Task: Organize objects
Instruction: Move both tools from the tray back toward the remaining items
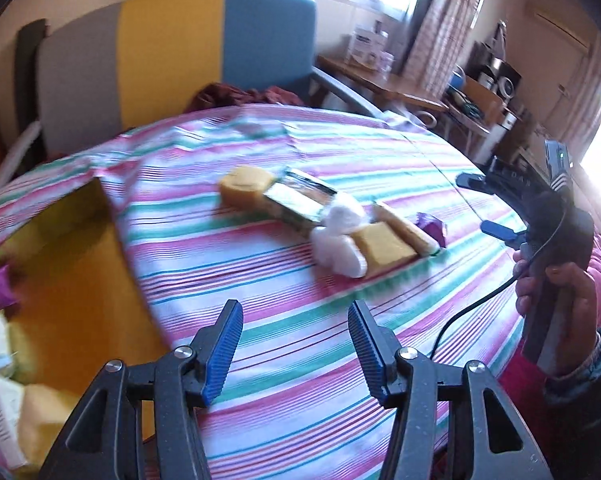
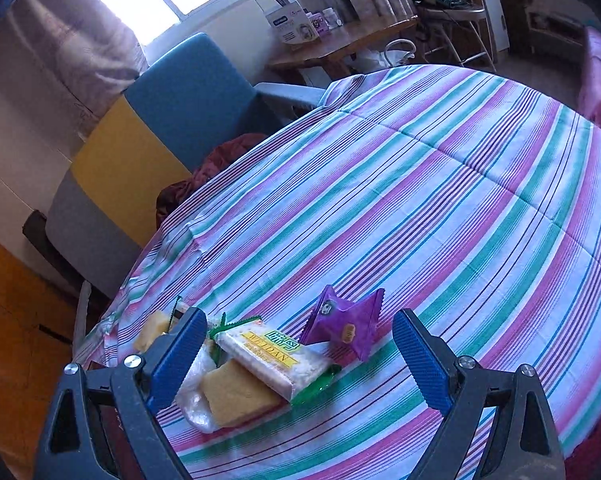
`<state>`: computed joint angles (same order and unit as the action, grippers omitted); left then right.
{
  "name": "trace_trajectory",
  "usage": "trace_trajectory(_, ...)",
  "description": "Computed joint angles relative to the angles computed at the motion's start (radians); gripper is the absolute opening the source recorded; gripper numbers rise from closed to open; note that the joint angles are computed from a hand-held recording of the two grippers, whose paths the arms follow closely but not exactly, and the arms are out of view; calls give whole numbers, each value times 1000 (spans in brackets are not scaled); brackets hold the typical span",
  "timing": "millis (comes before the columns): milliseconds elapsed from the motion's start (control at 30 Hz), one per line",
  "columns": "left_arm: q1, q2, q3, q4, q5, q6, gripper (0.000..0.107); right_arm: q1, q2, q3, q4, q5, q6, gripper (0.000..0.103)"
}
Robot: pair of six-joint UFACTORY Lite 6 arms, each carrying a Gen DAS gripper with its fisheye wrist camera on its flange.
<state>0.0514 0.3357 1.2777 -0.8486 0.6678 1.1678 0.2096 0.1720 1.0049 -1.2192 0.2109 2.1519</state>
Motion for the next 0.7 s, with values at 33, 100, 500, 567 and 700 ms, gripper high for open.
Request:
trace_trajectory(33, -17, 20, 16, -1, 0, -10, 55, -3, 2, -1, -4, -7, 8, 95)
trace_trajectory(100, -67, 100, 87, -6, 16, -51, 55, -11, -6, -16, -46, -26, 53, 95)
trace_trajectory(500, -184, 564, 577, 20, 85, -356, 55, -41, -42, -61, -423, -85, 448, 95)
trace_trajectory(567, -193, 658, 689, 50, 123, -409, 51, -51, -57, -79, -532, -81, 571, 95)
trace_trajectory(700, -175, 664, 655, -5, 142, -354, 35, -75, -68, -102, -592, -73, 657, 95)
